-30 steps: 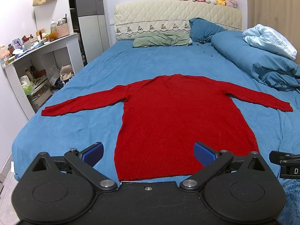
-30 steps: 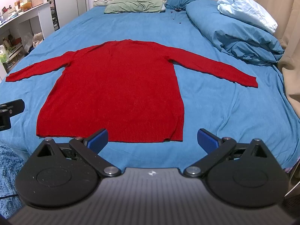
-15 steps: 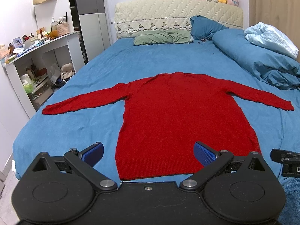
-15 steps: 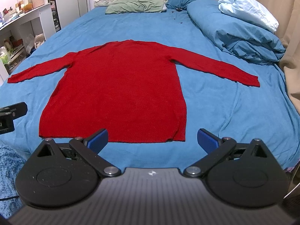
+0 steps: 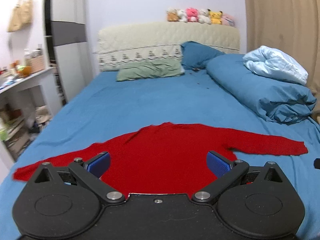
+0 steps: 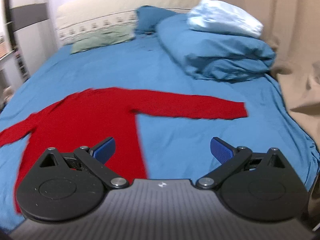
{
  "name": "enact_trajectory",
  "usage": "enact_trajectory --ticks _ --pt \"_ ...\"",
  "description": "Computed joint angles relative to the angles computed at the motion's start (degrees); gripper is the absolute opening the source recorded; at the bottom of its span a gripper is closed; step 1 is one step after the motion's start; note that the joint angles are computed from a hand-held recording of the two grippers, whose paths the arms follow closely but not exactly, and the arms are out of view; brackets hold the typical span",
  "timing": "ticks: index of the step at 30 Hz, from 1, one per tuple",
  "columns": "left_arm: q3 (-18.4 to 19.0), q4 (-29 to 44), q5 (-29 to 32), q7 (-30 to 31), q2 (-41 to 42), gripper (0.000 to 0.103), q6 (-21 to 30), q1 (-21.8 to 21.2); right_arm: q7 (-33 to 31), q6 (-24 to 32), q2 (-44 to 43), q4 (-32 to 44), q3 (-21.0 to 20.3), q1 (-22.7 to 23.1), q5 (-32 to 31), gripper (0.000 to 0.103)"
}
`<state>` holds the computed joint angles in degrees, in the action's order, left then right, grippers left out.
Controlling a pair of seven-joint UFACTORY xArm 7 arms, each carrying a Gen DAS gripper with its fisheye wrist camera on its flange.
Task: Fold small clothes
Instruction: 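Grasp the red sweater's sleeve cuff with the right gripper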
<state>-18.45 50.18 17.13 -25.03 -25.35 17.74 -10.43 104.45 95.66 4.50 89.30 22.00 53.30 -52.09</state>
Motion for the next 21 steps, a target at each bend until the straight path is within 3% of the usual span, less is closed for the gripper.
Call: enact_trajectory --ticks 3,6,12,17,19,21 --pt "-3.03 8.10 5.15 -2.25 12.41 0.103 -2.55 2.68 3.43 -9.15 -8.86 -12.97 -2.79 -5.65 2.76 0.103" --pt "-5.42 18.72 14.74 -8.78 25.71 0.103 0.05 3.19 7.69 -18.87 -16.08 -25.13 -5.25 -10.67 2.94 0.103" --pt "-1.99 37.99 14.45 -6.30 47.60 0.103 5.58 -4.30 17.28 -32.35 -20.65 -41.37 -8.35 -20.04 -1.10 0.103" --pt "4.64 53.36 16.09 -4.33 61.10 0.103 12.46 -13.07 23.47 -37.74 -16.85 -46.43 -8.21 -27.66 -7.46 0.103" --pt "6.12 57.62 14.48 -2.93 65.20 0.103 13.38 -14.53 26.33 -40.20 -15.16 -47.78 -8.36 -30.72 -9.51 0.103" --pt "7.33 62.17 12.37 -1.41 69.07 0.103 14.96 -15.76 29.46 -42.00 -13.81 -48.77 -8.51 -33.14 -10.84 0.096"
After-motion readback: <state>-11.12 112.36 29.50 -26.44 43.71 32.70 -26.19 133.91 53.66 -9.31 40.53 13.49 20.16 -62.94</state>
